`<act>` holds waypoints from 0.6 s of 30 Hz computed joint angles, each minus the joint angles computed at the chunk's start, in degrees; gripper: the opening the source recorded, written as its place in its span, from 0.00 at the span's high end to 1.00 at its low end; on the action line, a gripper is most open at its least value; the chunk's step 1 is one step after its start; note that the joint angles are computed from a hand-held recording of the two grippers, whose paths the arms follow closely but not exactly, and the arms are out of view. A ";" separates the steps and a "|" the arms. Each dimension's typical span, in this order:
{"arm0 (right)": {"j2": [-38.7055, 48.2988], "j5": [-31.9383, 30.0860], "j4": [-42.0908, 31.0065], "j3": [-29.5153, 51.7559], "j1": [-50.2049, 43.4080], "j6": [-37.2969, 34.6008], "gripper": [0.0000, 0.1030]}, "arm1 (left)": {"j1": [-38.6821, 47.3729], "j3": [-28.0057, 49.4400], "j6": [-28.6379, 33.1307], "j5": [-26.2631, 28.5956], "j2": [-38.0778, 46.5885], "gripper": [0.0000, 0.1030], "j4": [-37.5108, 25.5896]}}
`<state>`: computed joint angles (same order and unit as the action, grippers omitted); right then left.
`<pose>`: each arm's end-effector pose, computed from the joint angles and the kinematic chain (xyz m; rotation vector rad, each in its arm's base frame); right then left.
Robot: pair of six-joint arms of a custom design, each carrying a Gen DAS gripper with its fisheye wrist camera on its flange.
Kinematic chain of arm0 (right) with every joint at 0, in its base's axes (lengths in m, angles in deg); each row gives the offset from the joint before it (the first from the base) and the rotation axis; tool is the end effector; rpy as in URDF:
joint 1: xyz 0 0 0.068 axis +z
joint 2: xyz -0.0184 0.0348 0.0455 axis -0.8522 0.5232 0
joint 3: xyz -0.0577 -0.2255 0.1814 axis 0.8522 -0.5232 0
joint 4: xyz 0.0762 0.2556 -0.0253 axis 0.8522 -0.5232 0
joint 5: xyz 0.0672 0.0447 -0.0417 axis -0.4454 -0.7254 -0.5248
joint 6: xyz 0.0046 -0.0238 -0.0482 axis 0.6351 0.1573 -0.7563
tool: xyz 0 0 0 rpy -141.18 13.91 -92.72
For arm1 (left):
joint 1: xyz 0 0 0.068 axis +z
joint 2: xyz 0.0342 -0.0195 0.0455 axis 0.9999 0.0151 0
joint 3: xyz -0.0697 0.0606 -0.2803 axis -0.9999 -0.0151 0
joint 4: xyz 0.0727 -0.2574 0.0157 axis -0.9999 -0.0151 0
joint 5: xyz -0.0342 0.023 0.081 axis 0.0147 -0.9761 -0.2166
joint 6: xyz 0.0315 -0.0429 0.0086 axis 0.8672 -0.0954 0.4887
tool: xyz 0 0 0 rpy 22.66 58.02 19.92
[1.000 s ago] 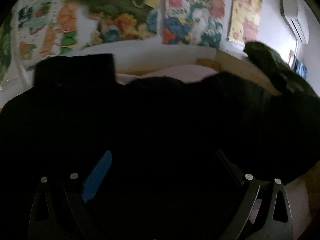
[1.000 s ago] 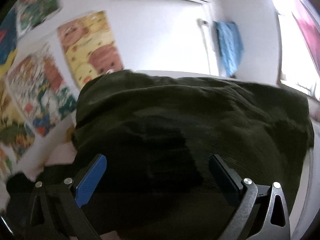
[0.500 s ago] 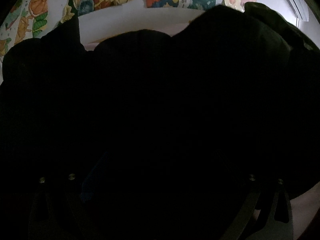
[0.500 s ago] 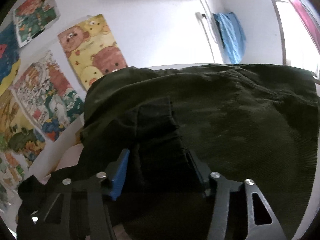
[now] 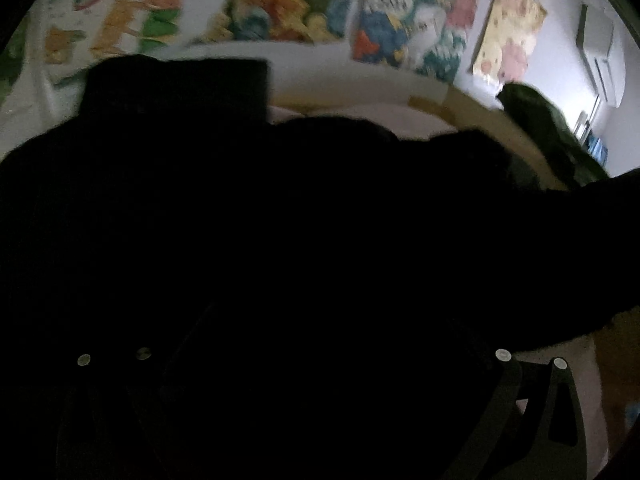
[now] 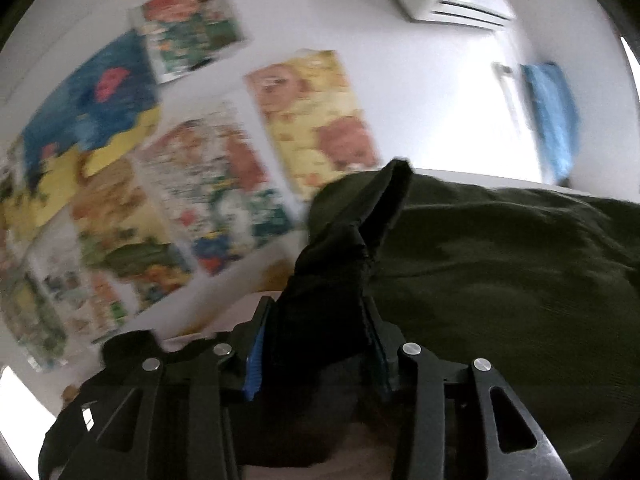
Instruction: Fold large clothes
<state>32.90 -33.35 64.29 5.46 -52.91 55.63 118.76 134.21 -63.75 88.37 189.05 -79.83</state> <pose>0.2491 0.0279 0.2053 0.2433 1.9543 0.4403 0.3071 0.1553 0.0898 0.0905 2.4118 -0.2131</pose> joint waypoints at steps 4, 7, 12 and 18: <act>3.32 1.41 1.58 4.06 11.95 1.35 0.62 | 9.34 1.26 6.57 4.74 -4.12 0.01 -8.66; 8.51 3.40 3.40 8.19 21.35 1.64 0.66 | 16.26 3.58 10.06 6.79 -5.84 0.01 -16.65; 22.79 5.45 3.48 18.90 34.74 0.48 0.76 | 26.31 14.05 11.56 8.94 -1.07 0.01 -29.28; 41.52 4.72 -3.18 33.78 43.82 -3.23 0.76 | 33.19 28.53 11.99 12.73 8.07 0.02 -41.75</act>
